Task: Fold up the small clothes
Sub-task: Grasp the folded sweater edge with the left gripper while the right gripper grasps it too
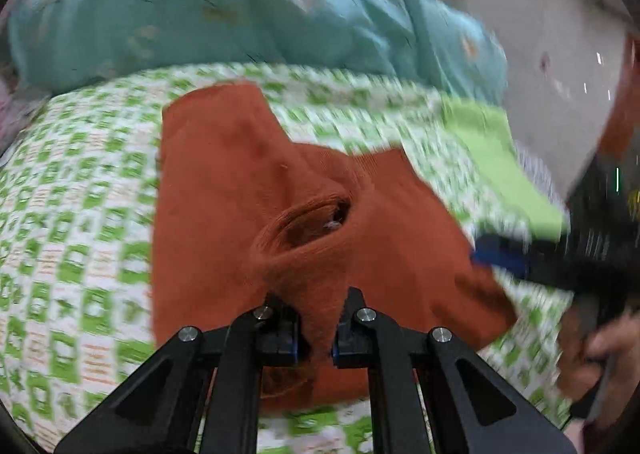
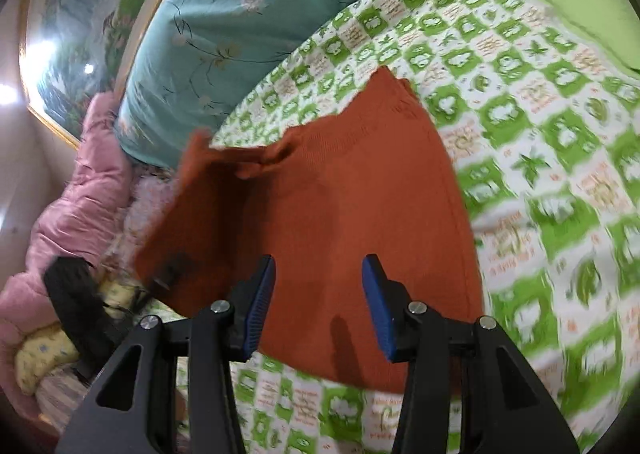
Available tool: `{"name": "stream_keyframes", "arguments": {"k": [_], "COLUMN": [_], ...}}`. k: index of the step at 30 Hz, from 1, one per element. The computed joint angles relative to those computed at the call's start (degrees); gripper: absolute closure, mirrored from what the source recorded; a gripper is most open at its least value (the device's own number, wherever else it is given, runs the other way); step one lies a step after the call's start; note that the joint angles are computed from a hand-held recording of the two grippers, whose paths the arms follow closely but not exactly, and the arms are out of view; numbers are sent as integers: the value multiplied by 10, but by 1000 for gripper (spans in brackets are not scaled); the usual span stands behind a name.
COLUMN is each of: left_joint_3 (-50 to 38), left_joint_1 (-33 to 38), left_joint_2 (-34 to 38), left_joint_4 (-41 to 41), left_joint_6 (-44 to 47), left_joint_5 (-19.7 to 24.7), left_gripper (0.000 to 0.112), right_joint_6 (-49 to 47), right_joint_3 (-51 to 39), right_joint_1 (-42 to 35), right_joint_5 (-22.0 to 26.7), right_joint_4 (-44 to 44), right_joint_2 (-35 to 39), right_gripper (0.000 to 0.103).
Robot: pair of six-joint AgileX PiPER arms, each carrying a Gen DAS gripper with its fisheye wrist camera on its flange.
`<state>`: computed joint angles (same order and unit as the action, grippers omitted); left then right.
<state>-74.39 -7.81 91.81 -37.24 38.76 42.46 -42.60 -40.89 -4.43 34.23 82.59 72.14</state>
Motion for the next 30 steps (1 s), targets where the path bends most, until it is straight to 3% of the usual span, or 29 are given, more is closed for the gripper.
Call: {"name": "stream_keyframes", "arguments": {"k": [2,5,11,17,18,21,23,27,30], "left_joint_3": [34,74,110,114,109,100,92,62,47], "left_joint_1": [-29,-49,-45,-35,-35,-36,-37,-36,-64], "left_joint_2": [-8,-22,-68,-72,-67,-58,-64,-59,-38], "left_joint_4": [24,40,35,19,19,23,18,-44,-72], "left_joint_6": [-9,-14,20,50,49,44,43,77,77], "left_joint_5": [-24,-49,-63,-53,-51,-44,-32,13,32], "left_gripper": [104,105,106,107,107,107,107,107,107], "right_joint_6": [-16,-19,26,158,174,223,193,40,6], "right_joint_3": [-25,-80,-238,-426,-448,-510,-497,-395,-337], "right_joint_1": [-20,-22,20,68,77,89,87,51,15], "right_joint_5": [50,102,124,116,109,115,103,88,84], "right_joint_4": [14,17,-8,-135,-159,-221,-207,-92,-82], "right_joint_2": [39,113,257,376,386,412,392,293,247], "right_gripper": [56,42,40,40,46,86,86,87,87]}}
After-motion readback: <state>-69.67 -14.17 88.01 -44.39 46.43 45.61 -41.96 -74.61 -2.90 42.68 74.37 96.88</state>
